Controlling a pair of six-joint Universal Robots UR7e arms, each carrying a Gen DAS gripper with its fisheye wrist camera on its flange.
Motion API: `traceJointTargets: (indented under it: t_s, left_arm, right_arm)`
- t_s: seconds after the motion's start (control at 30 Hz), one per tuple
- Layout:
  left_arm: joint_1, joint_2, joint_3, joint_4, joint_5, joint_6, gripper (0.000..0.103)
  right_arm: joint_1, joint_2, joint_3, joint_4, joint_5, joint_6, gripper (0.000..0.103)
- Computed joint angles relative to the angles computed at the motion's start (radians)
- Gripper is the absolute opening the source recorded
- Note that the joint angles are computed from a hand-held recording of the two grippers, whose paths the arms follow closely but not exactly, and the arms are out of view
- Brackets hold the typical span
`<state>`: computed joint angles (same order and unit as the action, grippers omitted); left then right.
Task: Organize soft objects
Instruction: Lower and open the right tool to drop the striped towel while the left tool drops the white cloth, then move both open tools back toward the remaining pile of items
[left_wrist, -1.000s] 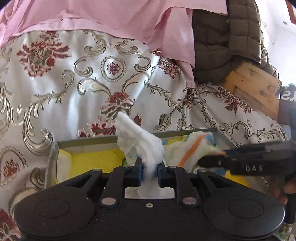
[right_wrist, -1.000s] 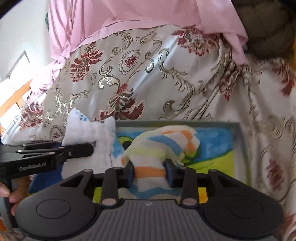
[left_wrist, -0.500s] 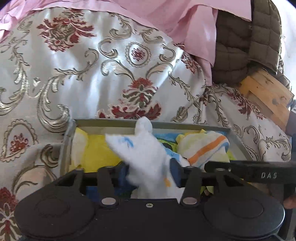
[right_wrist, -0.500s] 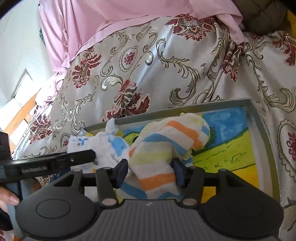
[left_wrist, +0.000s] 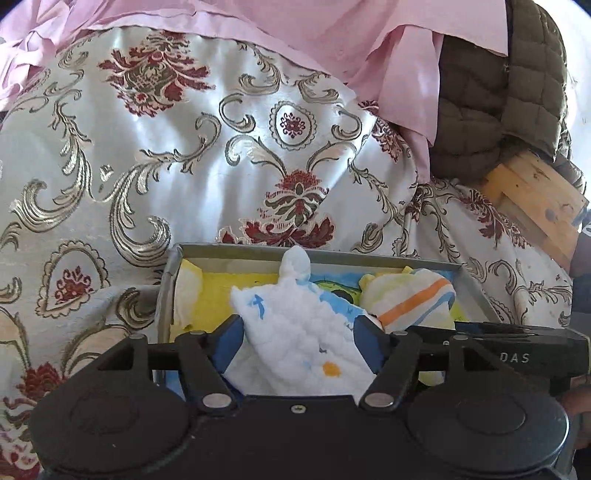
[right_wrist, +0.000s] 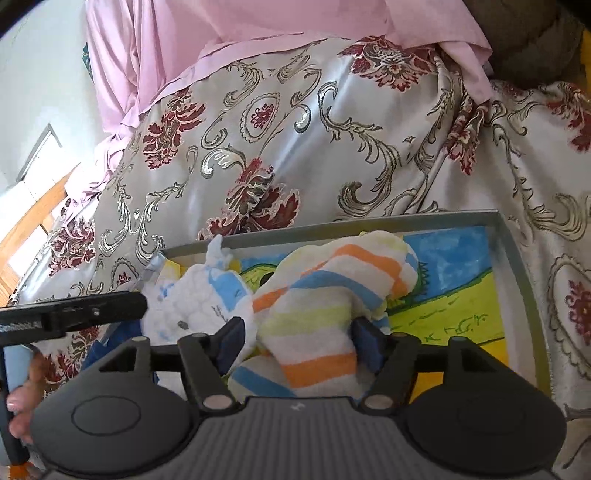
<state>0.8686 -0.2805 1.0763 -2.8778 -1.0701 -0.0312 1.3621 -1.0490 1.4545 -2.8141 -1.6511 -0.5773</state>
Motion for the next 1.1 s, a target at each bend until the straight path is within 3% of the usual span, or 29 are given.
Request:
traceJointTargets:
  t_s: [0.3,0.5,0.8,0.93,1.1]
  left_arm:
    - [-0.02,-0.061,0.107,-0.062,-0.012,0.017,0.074]
    - [-0.059,-0.135,0.273,-0.19,-0.003,0.066,0.081]
    - [-0.137,-0.259,0.567,-0.354,0.023,0.09,0.086]
    - [-0.183,-0.304,0.689,-0.421,0.064,0.038,0.086]
    - [-0.254,-0.352,0.83,-0.513,0.119,-0.011,0.088]
  right_arm:
    - [-0.006,-0.109,0.168,-0.183,0.072,-0.009,0.07]
    - [-0.018,-0.191,0.325,-0.334,0.141,0.017,0.072]
    - [-0.056,-0.29,0.536,-0.531,0.163,0.081,0.074]
    - [-0.074,-0.387,0.66,-0.587,0.193,0.063,0.087]
    - [-0.088,-0.519,0.811,-0.626,0.204,0.022,0.095]
